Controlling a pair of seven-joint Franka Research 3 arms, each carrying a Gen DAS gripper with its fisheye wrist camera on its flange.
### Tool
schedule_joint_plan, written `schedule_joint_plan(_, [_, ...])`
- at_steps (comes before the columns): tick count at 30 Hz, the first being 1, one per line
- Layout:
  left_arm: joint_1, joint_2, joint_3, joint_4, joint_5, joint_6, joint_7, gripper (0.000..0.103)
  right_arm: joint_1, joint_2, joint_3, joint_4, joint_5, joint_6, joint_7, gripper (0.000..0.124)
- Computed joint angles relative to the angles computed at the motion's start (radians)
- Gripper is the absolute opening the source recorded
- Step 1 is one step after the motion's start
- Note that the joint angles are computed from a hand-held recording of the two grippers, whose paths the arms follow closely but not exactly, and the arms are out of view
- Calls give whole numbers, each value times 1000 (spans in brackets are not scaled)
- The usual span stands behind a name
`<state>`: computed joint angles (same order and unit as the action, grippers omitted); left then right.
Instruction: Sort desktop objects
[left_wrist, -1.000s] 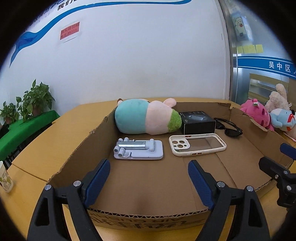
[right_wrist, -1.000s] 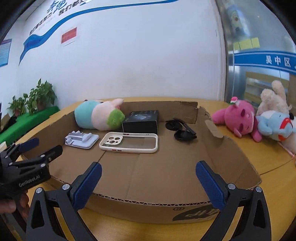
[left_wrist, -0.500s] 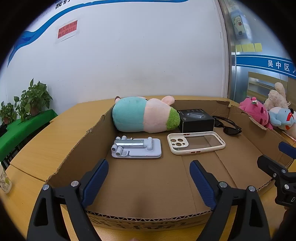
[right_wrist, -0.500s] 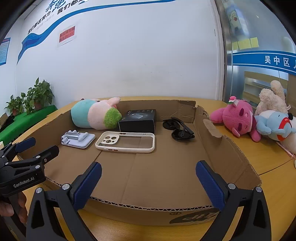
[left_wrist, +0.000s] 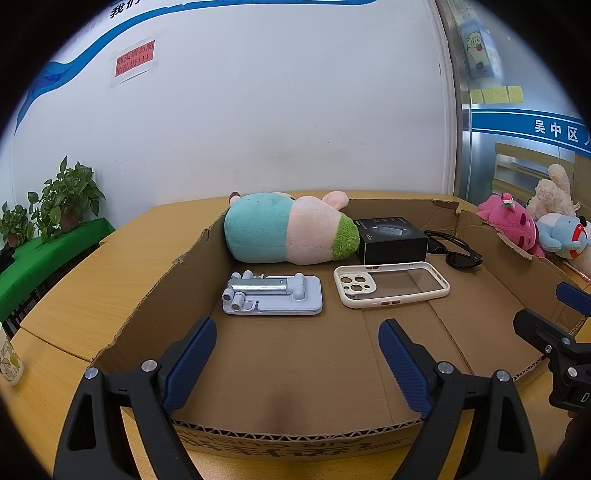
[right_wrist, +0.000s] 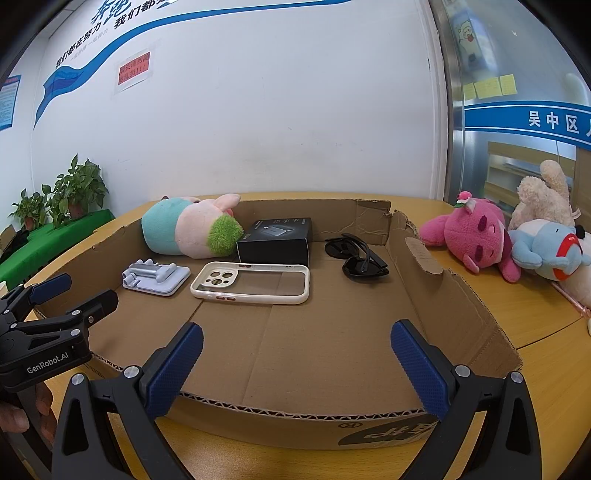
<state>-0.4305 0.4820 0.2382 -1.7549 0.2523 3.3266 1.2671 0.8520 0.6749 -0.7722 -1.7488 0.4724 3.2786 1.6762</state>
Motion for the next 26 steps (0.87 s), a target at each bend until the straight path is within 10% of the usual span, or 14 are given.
schedule_joint_plan(26, [6, 0, -7, 0, -3, 0, 5, 90, -2, 1, 1, 2, 1, 1, -2, 103])
